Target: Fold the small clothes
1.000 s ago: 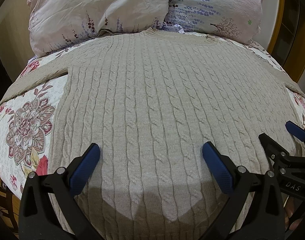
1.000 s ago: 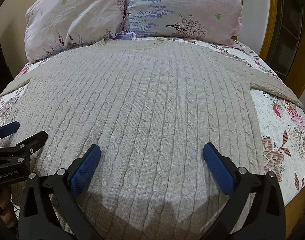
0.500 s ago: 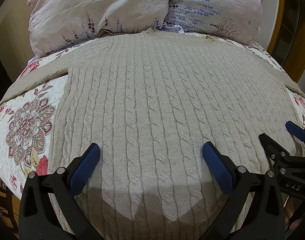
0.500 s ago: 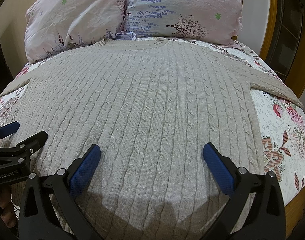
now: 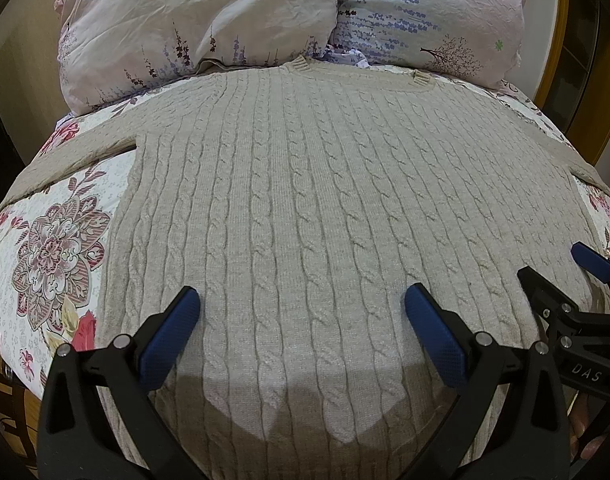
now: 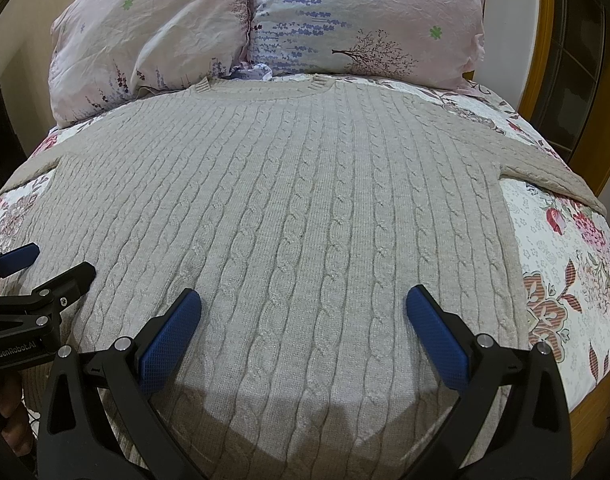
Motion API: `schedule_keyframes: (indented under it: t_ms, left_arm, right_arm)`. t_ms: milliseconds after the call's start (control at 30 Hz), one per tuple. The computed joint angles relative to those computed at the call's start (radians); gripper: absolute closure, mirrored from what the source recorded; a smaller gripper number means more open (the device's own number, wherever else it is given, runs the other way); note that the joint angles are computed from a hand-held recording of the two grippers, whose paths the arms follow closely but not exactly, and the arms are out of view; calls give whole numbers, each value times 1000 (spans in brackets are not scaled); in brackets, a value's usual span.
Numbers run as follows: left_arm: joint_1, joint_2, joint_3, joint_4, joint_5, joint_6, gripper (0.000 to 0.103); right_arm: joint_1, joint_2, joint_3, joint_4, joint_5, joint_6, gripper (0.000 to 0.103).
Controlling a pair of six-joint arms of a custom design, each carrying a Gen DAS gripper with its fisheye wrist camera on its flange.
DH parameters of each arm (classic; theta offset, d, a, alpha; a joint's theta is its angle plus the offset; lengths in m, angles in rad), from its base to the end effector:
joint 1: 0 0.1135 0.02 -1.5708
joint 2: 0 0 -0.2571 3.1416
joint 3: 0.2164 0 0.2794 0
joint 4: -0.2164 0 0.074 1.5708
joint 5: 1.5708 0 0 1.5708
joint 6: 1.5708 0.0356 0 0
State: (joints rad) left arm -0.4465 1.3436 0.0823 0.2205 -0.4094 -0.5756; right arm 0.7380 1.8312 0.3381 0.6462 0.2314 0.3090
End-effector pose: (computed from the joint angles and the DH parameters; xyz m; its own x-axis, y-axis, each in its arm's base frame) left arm 0.1471 -0.0547 0.0303 -0.7697 -0.1852 -0.6110 -0.2436 0.9698 0.0129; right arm 0.1824 0.1549 0.0131 -0.6930 -0.2301 -0.6832 -0.3482 0.9366 0.0377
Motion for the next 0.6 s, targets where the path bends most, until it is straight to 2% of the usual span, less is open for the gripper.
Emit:
schedule_keyframes:
  t_ms: [200,467,533,600]
  left_arm:
    - [-1,2,-1,3,-1,0,2]
    - [-6,5,-4,14,-7,-2,2]
    - [-7,3,-4,14,-7,-1,2]
    - [-14,5,-2,12,-11,-3,2]
  right_arm:
    - [-4,13,2,5,-6,-5,1]
    - [-29,-33,23,-88,-57,-55,1]
    - [-33,-32,16,-72,-67,-68,1]
    - [-45,-12,-15,21,-86,-99,1]
